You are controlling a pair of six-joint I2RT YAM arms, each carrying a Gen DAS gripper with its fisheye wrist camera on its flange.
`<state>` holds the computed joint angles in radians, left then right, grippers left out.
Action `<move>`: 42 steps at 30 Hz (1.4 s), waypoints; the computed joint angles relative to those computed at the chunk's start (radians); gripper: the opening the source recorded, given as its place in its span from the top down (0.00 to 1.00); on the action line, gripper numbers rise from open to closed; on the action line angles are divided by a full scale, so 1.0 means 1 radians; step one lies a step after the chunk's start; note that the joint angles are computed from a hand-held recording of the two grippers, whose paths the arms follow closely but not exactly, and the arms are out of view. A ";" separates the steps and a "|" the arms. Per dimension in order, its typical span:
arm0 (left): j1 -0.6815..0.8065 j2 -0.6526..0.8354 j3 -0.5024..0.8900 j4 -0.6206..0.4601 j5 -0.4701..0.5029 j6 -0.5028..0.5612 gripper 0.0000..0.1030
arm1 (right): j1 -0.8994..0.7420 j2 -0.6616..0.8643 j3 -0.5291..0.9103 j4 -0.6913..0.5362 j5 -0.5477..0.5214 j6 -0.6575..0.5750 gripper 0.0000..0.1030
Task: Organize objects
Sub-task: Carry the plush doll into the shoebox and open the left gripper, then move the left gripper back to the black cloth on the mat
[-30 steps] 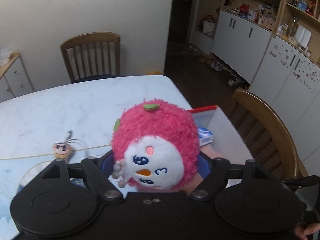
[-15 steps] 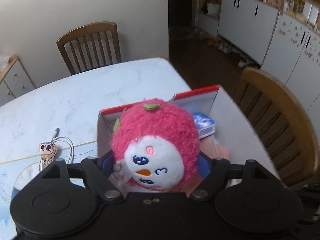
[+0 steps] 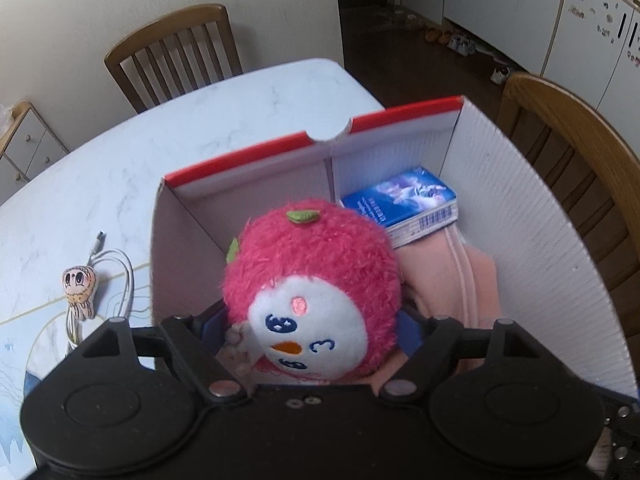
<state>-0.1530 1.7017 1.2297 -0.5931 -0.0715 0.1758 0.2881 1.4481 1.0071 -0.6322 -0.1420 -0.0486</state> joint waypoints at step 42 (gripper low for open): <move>0.257 -0.235 0.003 -0.129 0.320 0.102 0.10 | 0.039 -0.007 -0.003 -0.003 0.055 0.028 0.95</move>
<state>0.1037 1.4665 1.2325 -0.7217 0.2482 0.2782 0.3268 1.4406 1.0037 -0.6356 -0.0869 -0.0207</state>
